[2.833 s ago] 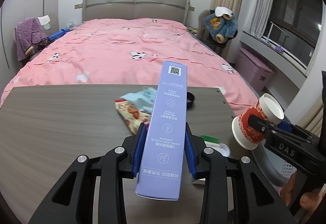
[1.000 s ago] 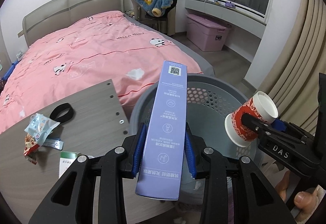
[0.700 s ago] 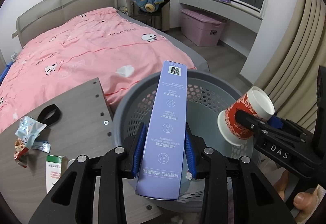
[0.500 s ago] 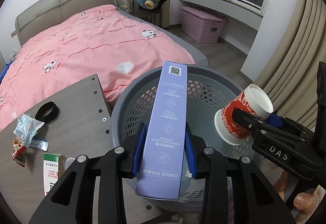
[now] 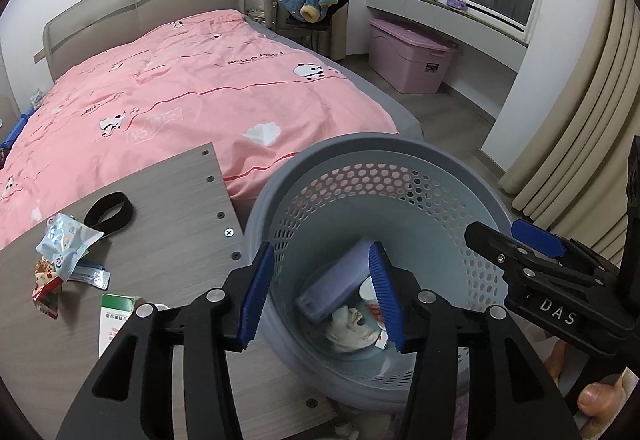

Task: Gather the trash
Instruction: 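Open the right tool to drop the cup while the left tool drops the lavender box, then withdraw both tools from the wastebasket back over the table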

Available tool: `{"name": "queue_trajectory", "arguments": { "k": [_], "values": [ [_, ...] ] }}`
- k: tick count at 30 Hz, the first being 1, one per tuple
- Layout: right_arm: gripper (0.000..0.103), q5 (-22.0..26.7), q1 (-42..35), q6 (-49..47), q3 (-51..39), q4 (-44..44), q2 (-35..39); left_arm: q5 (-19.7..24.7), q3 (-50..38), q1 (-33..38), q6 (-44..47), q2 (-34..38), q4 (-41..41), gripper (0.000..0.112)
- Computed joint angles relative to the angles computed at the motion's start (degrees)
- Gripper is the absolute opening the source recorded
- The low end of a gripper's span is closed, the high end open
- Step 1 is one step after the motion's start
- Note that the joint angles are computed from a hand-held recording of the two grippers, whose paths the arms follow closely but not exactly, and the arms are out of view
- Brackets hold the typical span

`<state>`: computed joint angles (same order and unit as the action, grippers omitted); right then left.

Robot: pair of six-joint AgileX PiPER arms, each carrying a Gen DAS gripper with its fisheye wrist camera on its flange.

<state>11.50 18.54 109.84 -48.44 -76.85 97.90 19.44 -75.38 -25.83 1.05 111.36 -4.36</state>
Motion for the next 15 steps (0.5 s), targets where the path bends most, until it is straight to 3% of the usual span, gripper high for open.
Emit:
{"name": "queue_trajectory", "arguments": {
  "k": [15],
  "values": [
    [0.078, 1.5, 1.7, 0.2, 0.0, 1.3, 0.4, -2.4, 3.9, 1.2, -0.9, -3.1, 0.1, 0.058]
  ]
}}
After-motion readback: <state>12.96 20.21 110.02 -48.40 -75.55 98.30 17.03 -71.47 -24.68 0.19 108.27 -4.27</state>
